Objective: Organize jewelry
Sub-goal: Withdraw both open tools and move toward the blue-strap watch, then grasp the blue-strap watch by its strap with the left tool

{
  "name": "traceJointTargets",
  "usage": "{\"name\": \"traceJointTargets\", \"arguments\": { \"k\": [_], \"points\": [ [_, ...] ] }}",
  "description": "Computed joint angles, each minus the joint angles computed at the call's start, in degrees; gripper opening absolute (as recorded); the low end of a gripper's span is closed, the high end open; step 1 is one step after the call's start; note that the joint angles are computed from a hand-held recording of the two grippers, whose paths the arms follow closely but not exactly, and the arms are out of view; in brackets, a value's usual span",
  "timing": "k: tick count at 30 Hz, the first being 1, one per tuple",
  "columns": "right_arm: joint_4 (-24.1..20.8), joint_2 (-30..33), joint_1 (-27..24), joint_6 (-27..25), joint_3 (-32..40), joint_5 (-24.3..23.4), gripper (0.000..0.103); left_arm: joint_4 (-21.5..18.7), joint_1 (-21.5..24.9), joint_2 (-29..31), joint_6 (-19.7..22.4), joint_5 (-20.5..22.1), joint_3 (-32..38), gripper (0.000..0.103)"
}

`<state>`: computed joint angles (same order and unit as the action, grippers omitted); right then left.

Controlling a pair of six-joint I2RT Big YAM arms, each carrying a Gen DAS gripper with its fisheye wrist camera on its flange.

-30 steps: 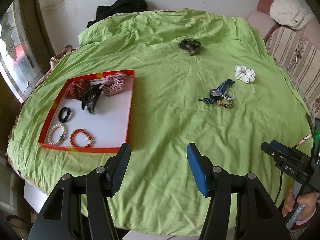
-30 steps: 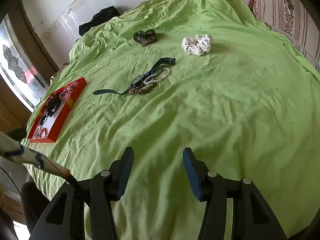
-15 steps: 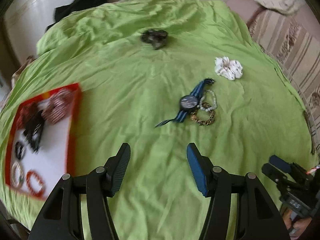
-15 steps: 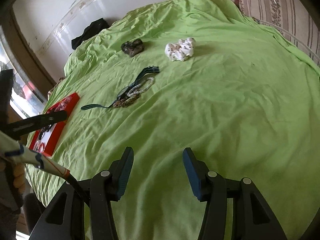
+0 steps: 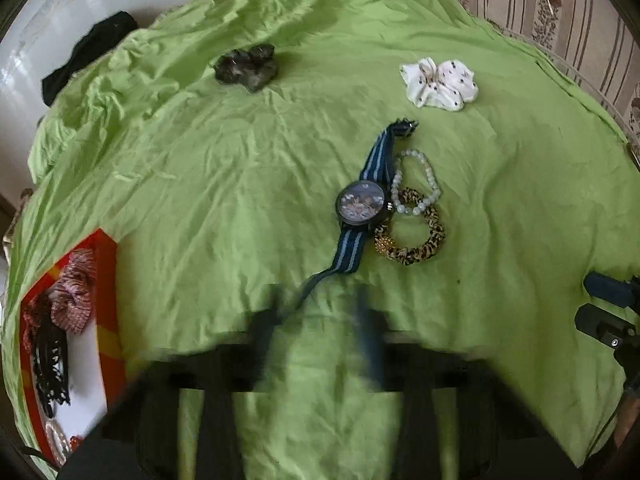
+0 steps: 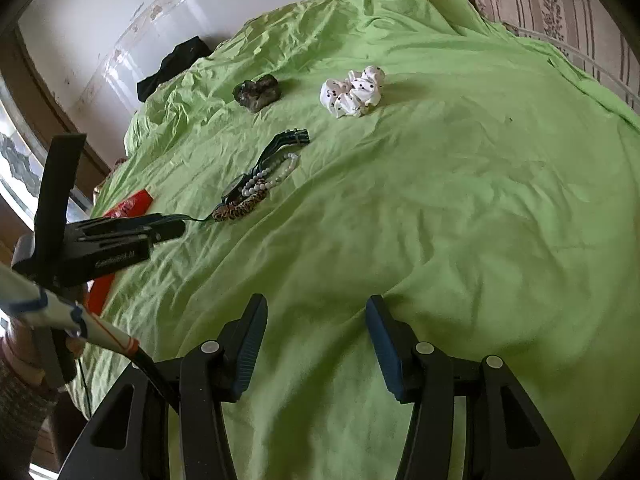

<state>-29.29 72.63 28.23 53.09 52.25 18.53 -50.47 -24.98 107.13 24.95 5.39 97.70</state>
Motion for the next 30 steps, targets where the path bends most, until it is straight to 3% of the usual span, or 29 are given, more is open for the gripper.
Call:
{"name": "traceJointTargets", "arguments": {
  "k": [6, 11, 18, 26, 29, 30],
  "points": [
    [-1.71, 1.41, 0.94, -1.84, 1.25, 2.51, 0.056, 1.24, 2.22, -1.66, -6.50, 2.84, -1.29, 0.001],
    [-2.09, 1.67, 1.20, -2.14, 1.39, 3.36, 0.056, 1.44, 6.63, -5.37, -10.14, 4.56, -4.52, 0.001],
    [-2.74, 2.04, 1.93, -1.83, 1.64, 4.37, 0.056, 0.95, 11.41, -10.06, -10.96, 4.23, -10.49, 0.002],
    [-3.92, 3.19, 2.69, -2.31, 2.30, 6.05, 0.058, 0.48, 16.27, -15.28, -12.09, 9.14, -14.42, 0.006],
    [-4.28, 3.62, 3.00, -2.56, 2.64, 6.86, 0.059, 0.24, 17.01, -16.63, -12.14, 11.38, -14.47, 0.013],
    [-4.39, 3.74, 3.12, -2.55, 2.74, 7.09, 0.060, 0.31, 17.01, -16.96, -12.09, 11.87, -14.55, 0.019]
  ]
}}
